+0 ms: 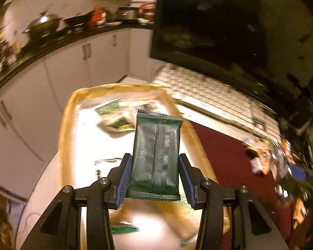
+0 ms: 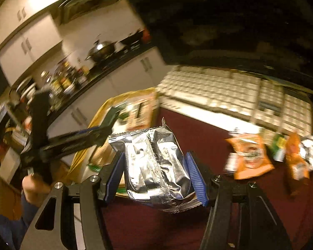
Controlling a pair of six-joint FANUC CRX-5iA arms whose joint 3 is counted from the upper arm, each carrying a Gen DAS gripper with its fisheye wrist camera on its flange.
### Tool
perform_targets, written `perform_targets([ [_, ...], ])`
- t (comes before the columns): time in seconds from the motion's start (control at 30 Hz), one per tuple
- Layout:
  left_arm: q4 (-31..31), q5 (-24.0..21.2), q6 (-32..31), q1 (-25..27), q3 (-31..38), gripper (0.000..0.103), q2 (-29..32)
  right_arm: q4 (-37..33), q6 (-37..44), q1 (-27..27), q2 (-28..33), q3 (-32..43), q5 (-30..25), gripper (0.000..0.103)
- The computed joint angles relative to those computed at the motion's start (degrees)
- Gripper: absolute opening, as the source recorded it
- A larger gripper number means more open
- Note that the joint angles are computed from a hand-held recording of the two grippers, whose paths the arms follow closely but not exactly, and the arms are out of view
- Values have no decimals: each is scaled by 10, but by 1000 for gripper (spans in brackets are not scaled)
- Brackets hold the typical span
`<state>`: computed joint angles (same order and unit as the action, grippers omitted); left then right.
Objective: Organize snacks
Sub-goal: 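Lower the green pack and foil bag into the tray and open both grippers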
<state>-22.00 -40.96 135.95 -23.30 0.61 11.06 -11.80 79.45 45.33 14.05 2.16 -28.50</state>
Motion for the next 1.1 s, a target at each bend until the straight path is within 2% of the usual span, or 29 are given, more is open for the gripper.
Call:
perform_targets([
  [0.13, 18, -6, -1, 24, -12, 47, 2, 2, 14, 24, 36, 42, -25, 59],
  [0.33, 14, -15, 1, 33, -6, 47, 6, 56, -4, 57, 80, 76, -41, 59],
  [0.6, 35, -20, -12, 48, -6, 48, 13, 141, -50, 86, 114, 76, -28, 59],
  [0.87, 52, -20, -25, 53, -6, 48, 23, 129, -31, 88, 118, 69, -6, 60],
  [1.1, 62, -14, -32, 56, -9, 48, 23, 103, -12, 83, 111, 71, -8, 60],
])
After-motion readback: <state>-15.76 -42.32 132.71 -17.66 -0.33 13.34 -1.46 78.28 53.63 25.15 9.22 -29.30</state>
